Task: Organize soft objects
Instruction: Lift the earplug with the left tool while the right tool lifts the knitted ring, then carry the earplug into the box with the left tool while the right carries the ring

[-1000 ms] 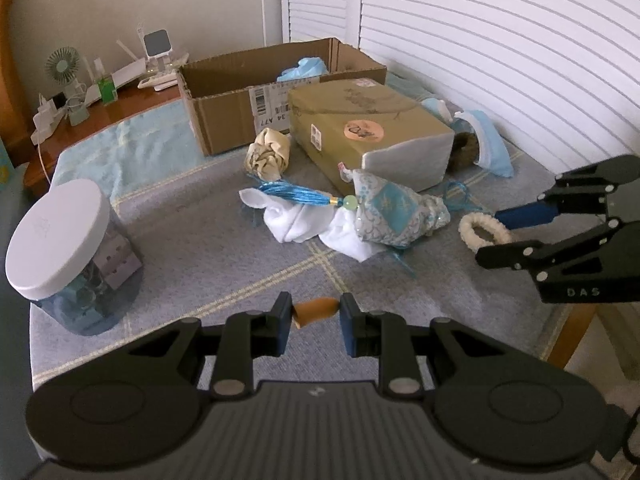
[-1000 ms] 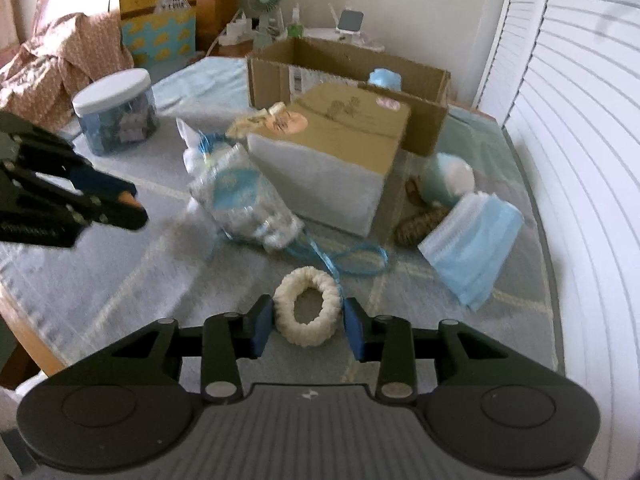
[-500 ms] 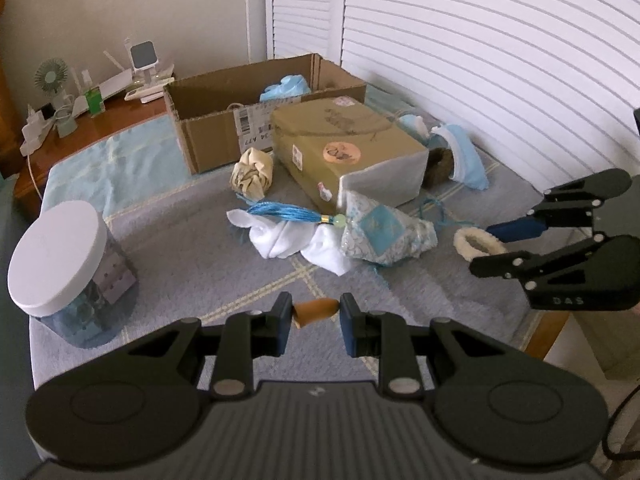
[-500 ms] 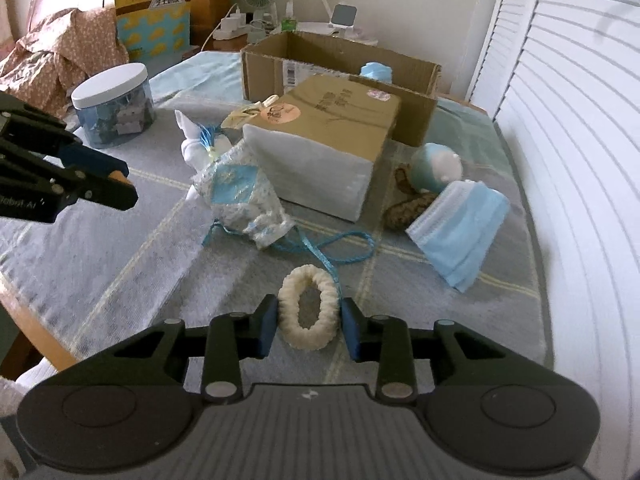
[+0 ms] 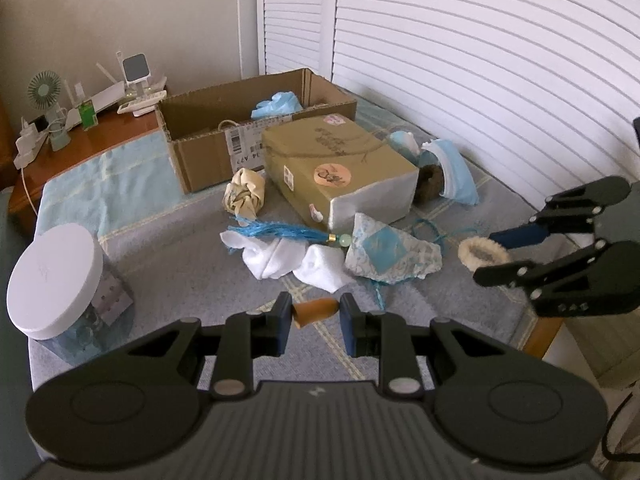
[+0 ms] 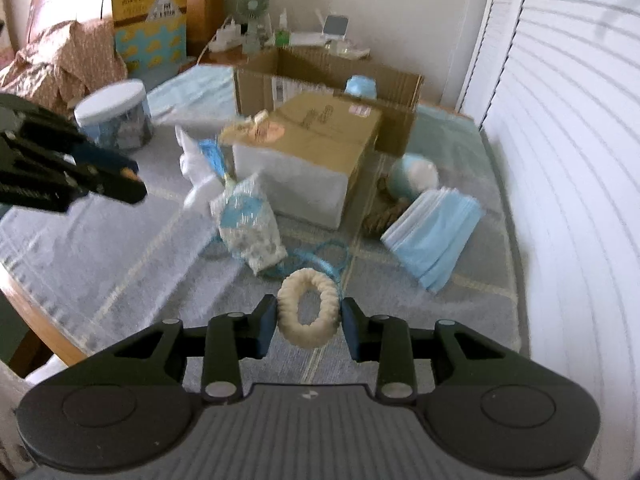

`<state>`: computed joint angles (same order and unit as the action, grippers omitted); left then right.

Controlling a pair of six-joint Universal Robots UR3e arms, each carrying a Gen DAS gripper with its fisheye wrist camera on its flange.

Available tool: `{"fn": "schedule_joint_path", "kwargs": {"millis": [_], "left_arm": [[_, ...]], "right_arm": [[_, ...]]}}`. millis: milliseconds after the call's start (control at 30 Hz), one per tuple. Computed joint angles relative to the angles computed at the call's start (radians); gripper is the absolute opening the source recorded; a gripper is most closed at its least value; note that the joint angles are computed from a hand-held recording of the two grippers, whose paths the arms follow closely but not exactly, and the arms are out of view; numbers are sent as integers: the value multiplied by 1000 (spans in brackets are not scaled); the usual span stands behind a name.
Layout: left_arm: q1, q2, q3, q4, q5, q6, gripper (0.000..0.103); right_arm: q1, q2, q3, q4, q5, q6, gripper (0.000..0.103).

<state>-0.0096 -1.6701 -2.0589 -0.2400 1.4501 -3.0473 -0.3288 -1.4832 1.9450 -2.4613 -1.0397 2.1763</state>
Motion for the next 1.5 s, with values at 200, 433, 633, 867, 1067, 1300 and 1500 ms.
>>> {"fn": "schedule_joint_path", "kwargs": {"millis": [200,433,633,867,1067,1300,1500], "left_arm": [[2,11,-8,-7,4,0,24],[-5,7,-2,-9,6,0,24],[-10,10,4,-17,13,5,24],[2,13,43,-65,-12,17,24],[28,-31,181,-138,-25,42,24],[48,-230,511,-183,16,48,24],[90,-483,914,-368,-21,22,24]], "right_arm": [[-4,-13,38,-30,-9,13,56],[4,15,17,-14,-7,27,56],[-4,20,6,-13,-1,49,38],[-38,-26,-33,46,84,19,37],[-21,1,-97,8,136,57,37],[6,77,-185,-54,179,137,37],[30,148,-260,-73,177,181,37]]}}
